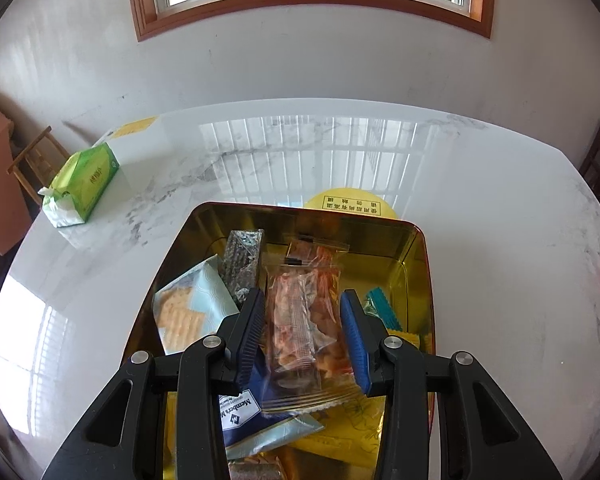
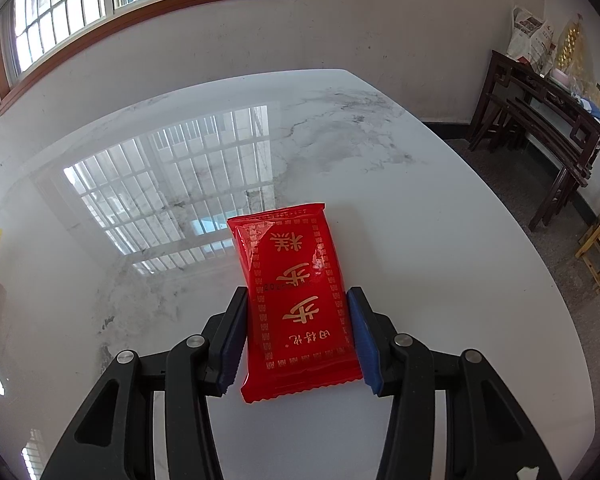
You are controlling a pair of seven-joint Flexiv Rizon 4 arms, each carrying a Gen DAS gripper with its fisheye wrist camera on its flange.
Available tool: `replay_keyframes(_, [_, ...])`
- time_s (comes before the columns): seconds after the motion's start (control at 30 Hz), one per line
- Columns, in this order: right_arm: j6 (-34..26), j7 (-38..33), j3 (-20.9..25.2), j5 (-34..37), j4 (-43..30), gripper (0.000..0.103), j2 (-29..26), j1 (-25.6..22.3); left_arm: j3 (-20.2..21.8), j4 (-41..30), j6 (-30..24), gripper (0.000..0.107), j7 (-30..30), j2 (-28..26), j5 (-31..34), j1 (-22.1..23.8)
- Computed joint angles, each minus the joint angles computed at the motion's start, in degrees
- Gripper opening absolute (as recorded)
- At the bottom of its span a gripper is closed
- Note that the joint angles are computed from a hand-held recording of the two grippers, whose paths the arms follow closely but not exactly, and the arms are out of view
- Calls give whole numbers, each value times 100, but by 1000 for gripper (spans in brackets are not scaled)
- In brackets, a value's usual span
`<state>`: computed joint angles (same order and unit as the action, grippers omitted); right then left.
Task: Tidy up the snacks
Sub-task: 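Carry the dough bag into the tin and open the left gripper, then carry the red snack pack over the tin with the right gripper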
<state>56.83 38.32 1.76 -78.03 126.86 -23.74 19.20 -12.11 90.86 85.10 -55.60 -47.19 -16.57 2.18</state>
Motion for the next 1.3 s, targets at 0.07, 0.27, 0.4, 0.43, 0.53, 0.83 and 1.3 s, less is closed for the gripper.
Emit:
replay_keyframes(0.07, [-4, -6, 1, 3, 0, 45, -1, 0, -11, -5, -4, 40, 6, -1, 2, 8])
replay_keyframes(0.27, [-17, -13, 7, 17, 6, 45, 6, 4, 50, -23, 35, 40, -37, -4, 14, -29])
replay_keyframes(0.4, [-13, -13, 4, 13, 6, 45, 5, 3, 124, 2, 200, 41, -109, 13, 60, -77])
replay_keyframes(0.43, [-11, -11, 3, 10, 3, 45, 2, 2, 149, 25, 276, 41, -128, 22, 88, -93])
replay_keyframes(0.53, [-19, -22, 4, 19, -1, 45, -2, 5, 274, 153, 591, 41, -226, 79, 203, -174])
replay_keyframes(0.83, [-152, -87, 49, 197, -11, 45, 11, 106, -124, 647, 1195, 46, -269, 297, 532, 271])
replay_keyframes(1.3, [-410, -114, 171, 515, -173, 45, -83, 532, -1317, 1390, 2078, 46, -528, 437, 1589, 1842])
